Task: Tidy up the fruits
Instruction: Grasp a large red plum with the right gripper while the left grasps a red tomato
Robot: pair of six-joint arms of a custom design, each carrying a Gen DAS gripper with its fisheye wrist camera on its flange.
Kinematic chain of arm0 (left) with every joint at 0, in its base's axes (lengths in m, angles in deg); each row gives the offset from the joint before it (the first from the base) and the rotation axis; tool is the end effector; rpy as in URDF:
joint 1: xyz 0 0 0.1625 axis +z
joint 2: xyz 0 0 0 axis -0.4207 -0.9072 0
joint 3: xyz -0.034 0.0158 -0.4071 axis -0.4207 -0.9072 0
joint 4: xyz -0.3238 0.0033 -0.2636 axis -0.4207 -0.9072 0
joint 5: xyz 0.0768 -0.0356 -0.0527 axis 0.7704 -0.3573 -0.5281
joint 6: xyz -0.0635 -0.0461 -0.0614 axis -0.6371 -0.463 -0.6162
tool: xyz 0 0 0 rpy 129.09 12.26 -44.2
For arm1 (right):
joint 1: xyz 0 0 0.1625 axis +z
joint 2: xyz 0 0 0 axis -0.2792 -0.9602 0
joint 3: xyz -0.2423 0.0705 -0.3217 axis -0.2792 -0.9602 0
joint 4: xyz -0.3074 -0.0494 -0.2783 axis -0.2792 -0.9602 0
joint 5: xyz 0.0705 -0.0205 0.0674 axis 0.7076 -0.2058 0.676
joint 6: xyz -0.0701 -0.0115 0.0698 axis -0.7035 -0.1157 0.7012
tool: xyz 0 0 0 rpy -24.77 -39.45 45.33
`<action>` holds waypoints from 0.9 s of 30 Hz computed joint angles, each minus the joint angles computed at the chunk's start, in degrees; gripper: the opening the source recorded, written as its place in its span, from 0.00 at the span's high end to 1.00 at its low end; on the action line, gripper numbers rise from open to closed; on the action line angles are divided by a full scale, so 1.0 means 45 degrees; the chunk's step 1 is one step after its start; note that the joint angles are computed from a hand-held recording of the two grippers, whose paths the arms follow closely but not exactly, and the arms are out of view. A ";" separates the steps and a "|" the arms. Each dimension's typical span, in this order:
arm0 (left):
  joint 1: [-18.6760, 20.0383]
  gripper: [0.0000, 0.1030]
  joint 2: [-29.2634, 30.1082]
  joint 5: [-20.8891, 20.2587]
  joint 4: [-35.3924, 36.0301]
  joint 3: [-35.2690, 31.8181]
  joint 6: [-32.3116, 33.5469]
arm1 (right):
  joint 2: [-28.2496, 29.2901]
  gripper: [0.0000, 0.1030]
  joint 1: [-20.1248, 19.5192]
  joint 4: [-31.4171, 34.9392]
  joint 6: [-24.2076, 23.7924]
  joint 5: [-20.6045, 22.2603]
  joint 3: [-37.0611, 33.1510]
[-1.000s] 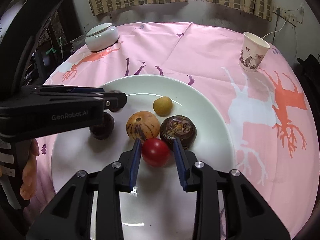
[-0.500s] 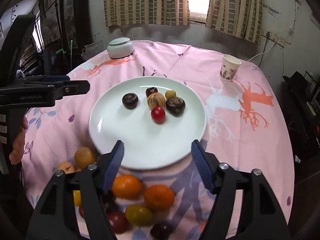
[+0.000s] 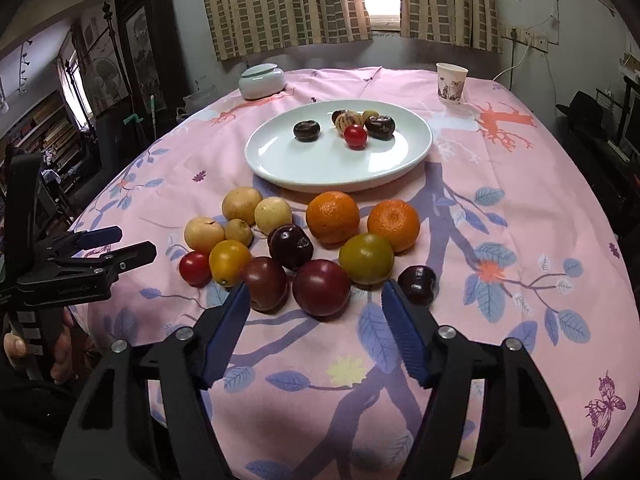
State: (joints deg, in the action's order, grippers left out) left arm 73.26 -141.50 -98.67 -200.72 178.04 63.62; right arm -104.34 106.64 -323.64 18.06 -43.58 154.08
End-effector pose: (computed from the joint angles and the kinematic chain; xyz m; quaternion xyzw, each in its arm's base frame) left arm -0.1349 -0.4444 0.0690 0.2910 0.8915 -0.2374 0.2534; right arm 0.0927 -0.3503 0.1138 0.1104 -0.8770 0.3667 0.2901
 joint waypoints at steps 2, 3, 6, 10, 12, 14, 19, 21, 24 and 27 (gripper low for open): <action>0.0030 0.11 -0.0088 -0.0218 0.0055 0.0087 -0.0071 | 0.0238 0.40 -0.0079 0.0251 0.0122 -0.0074 -0.0224; 0.0039 0.11 -0.0135 -0.0306 0.0091 0.0135 -0.0077 | 0.0352 0.43 -0.0120 0.0307 0.0174 -0.0084 -0.0267; 0.0008 0.11 -0.0113 -0.0401 0.0208 0.0141 -0.0085 | 0.0582 0.54 -0.0280 0.0656 0.0418 -0.0213 -0.0531; 0.0019 0.11 -0.0124 -0.0514 0.0188 0.0203 -0.0097 | 0.0762 0.57 -0.0308 0.0882 0.0520 -0.0574 -0.0811; 0.0047 0.11 -0.0144 -0.0583 0.0254 0.0184 -0.0113 | 0.0844 0.57 -0.0288 0.1031 0.0533 -0.0721 -0.0965; 0.0081 0.11 -0.0171 -0.0710 0.0335 0.0176 -0.0087 | 0.0977 0.57 -0.0233 0.1075 0.0547 -0.0979 -0.1174; 0.0097 0.11 0.0029 -0.0930 0.0549 0.0044 -0.0052 | 0.1290 0.60 -0.0417 0.1254 0.0431 -0.1088 -0.1586; 0.0097 0.11 0.0233 -0.0916 0.0611 -0.0087 -0.0053 | 0.1185 0.60 -0.0409 0.1227 0.0522 -0.0939 -0.1433; 0.0100 0.11 0.0502 -0.0985 0.0618 -0.0266 -0.0010 | 0.0896 0.60 -0.0382 0.0973 0.0600 -0.0638 -0.0948; 0.0135 0.11 0.0841 -0.0965 0.0523 -0.0469 -0.0021 | 0.0671 0.60 -0.0343 0.0591 0.0651 -0.0513 -0.0516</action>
State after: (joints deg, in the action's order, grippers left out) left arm 73.87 -137.71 -103.01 -198.36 175.94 63.52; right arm -101.32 105.10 -320.98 20.99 -45.89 151.76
